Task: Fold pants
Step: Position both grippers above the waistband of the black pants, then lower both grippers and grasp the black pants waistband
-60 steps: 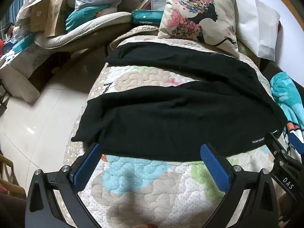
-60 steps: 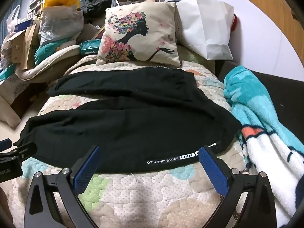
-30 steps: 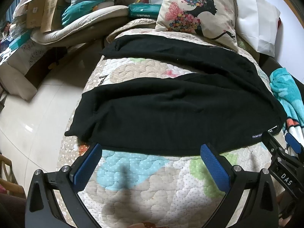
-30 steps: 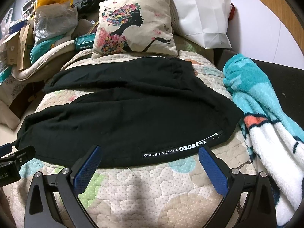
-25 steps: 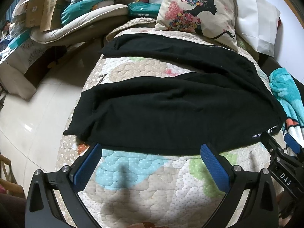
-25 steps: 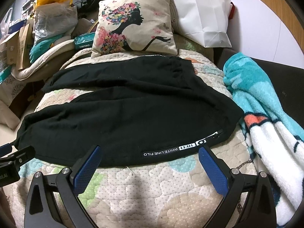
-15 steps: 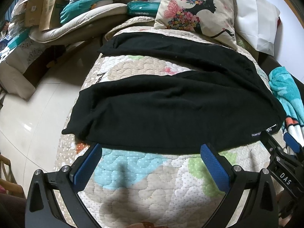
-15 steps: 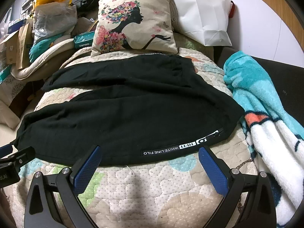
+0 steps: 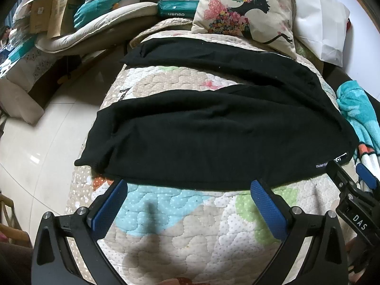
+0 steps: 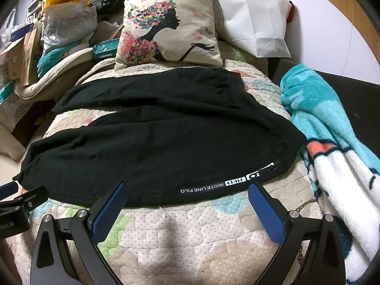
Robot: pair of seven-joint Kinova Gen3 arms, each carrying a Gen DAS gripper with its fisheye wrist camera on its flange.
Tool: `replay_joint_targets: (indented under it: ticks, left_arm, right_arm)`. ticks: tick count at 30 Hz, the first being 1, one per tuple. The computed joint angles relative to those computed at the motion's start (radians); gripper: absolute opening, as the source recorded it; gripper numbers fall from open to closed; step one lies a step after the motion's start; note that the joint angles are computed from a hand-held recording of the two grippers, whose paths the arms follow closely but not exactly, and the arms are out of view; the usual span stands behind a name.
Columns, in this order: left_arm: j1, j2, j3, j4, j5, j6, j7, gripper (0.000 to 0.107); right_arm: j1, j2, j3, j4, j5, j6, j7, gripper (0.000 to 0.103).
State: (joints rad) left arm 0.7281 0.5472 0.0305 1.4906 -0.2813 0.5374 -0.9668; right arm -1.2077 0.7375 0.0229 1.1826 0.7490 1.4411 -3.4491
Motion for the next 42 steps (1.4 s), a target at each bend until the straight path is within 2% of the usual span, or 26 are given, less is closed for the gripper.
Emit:
replay_joint_targets:
  ticks: [12,19,22,29,31,33,34,35,39,42]
  left_arm:
    - [-0.006,0.017,0.009,-0.019,0.010,0.027,-0.012,0.103]
    - [-0.004,0.089,0.014,-0.081,0.014,0.119,-0.031,0.103]
    - [0.051,0.085,-0.032,-0.051,-0.044,0.082,0.004,0.103]
    - [0.065,0.048,-0.057,0.064,-0.081,-0.064,0.035,0.103]
    - [0.058,0.048,-0.048,0.062,-0.086,-0.061,0.010,0.103]
    - [0.021,0.042,-0.007,0.048,-0.061,-0.032,-0.047,0.103]
    - [0.014,0.034,-0.002,0.049,-0.055,-0.035,-0.056,0.098]
    - [0.021,0.013,-0.015,0.063,-0.060,-0.054,-0.048,0.093]
    - [0.028,-0.056,-0.036,0.075,-0.076,-0.094,-0.042,0.092]
    - [0.020,-0.095,-0.046,0.051,-0.104,-0.123,-0.063,0.093]
  right_arm:
    - [0.002,0.005,0.000,-0.006,-0.003,0.001,0.007,0.103]
    - [0.004,0.012,0.001,-0.017,-0.012,0.004,0.019,0.103]
    - [0.003,0.010,0.003,-0.011,-0.010,0.003,0.019,0.103]
    - [-0.004,0.011,0.004,-0.023,0.001,0.024,0.044,0.103]
    - [-0.009,0.015,0.006,-0.035,0.008,0.036,0.057,0.103]
    - [-0.015,0.017,0.009,-0.042,0.017,0.046,0.068,0.103]
    - [-0.018,0.017,0.010,-0.045,0.021,0.050,0.073,0.103]
    - [-0.020,0.016,0.012,-0.048,0.026,0.054,0.078,0.103]
    - [-0.029,-0.014,0.018,-0.047,0.056,0.068,0.095,0.103]
    - [-0.003,-0.087,0.004,-0.011,0.082,0.023,0.129,0.103]
